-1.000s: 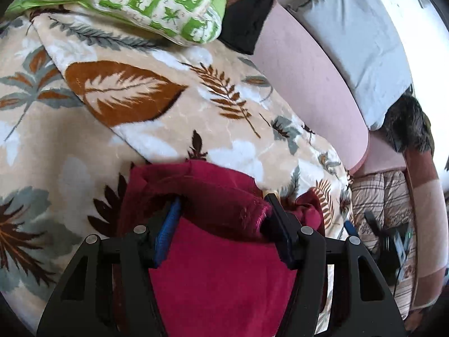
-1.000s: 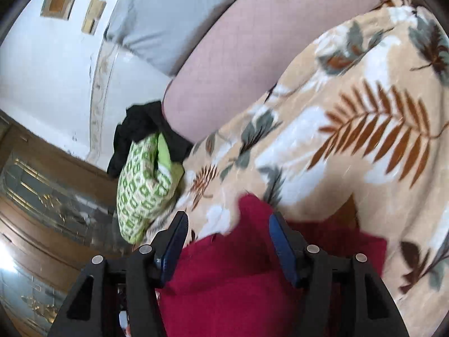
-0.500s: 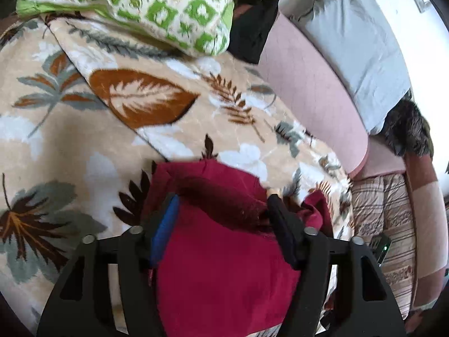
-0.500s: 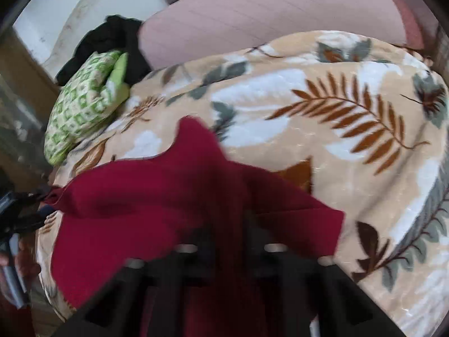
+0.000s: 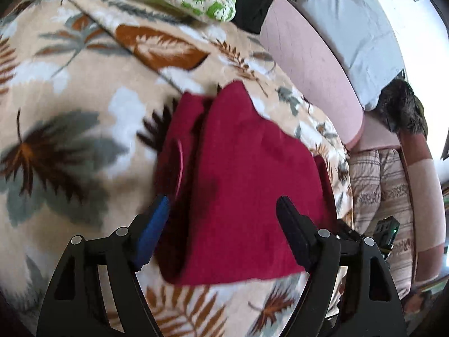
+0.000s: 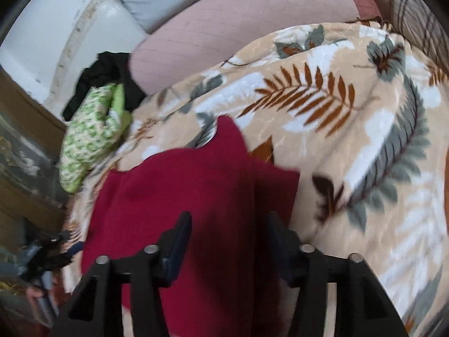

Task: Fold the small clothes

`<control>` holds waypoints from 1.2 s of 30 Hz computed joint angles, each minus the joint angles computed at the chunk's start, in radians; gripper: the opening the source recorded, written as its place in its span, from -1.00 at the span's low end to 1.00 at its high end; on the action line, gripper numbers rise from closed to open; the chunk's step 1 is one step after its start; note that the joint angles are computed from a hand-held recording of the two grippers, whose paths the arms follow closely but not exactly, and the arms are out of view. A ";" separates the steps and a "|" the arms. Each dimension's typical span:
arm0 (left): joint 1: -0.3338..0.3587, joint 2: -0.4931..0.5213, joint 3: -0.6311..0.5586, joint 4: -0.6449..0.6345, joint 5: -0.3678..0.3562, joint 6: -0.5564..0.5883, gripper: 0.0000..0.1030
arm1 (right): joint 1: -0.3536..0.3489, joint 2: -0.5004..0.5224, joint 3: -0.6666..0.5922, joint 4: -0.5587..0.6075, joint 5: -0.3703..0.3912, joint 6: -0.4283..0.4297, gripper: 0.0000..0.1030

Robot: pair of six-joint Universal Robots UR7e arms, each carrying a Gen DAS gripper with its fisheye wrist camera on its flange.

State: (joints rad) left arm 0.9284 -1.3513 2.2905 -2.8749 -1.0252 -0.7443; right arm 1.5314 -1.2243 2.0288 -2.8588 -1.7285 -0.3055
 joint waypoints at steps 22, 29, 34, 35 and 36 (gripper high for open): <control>-0.078 -0.031 0.105 0.162 0.082 -0.026 -0.73 | -0.031 -0.110 0.143 0.073 -0.055 -0.121 -0.88; -0.147 -0.091 0.104 0.236 0.175 -0.049 -0.73 | 0.069 -0.119 0.130 -0.047 -0.091 -0.095 -0.44; -0.150 -0.029 0.059 0.214 0.206 -0.042 -0.63 | 0.126 -0.016 0.055 -0.035 -0.023 -0.060 -0.15; -0.146 -0.015 0.053 0.215 0.213 -0.045 -0.60 | 0.142 0.023 0.033 -0.046 -0.030 -0.072 -0.15; -0.142 0.002 0.047 0.212 0.221 -0.049 -0.60 | 0.156 0.055 0.016 -0.052 -0.039 -0.079 -0.15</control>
